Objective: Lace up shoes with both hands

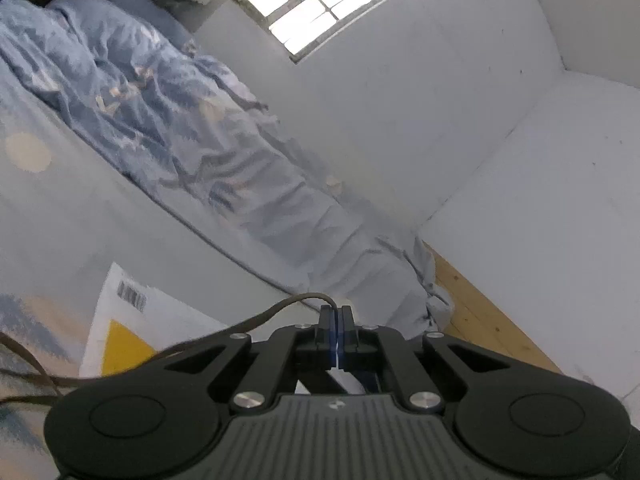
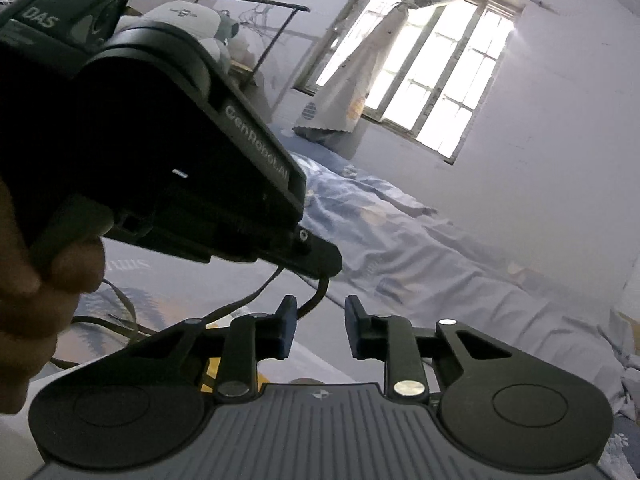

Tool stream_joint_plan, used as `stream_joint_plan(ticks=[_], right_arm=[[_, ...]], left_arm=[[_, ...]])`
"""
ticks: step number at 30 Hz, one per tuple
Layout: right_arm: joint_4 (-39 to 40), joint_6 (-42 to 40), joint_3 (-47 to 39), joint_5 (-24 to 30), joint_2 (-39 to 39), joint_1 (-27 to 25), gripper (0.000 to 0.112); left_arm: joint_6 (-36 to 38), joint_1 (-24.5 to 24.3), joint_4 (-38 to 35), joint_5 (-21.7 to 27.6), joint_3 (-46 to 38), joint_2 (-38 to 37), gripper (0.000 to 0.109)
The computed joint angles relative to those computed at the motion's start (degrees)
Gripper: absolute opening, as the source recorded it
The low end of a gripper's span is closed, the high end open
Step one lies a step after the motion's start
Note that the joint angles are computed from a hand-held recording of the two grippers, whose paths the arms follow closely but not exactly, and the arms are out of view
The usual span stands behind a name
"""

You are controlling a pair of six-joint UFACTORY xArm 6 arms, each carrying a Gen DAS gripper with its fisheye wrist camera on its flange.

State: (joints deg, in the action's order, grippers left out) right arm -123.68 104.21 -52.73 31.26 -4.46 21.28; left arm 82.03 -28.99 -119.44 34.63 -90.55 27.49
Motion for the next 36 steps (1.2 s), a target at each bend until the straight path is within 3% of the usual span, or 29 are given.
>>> stream_joint_plan(ticks=[6, 29, 36], right_arm=[[0.9, -1.4, -0.2, 1.7, 0.5, 0.3, 0.003], [-5.6, 1.1, -0.9, -1.8, 1.2, -0.2, 0.002], [-5.2, -0.4, -0.9, -3.8, 1.6, -0.4, 0.002]], left_arm=[[-1.5, 0.0, 0.7, 1.1, 0.3, 0.1, 0.0], [-14.6, 3.1, -2.4, 6.6, -0.8, 3.6, 0.003], [-13.1, 4.2, -7.6, 6.3, -0.4, 3.8, 0.0]])
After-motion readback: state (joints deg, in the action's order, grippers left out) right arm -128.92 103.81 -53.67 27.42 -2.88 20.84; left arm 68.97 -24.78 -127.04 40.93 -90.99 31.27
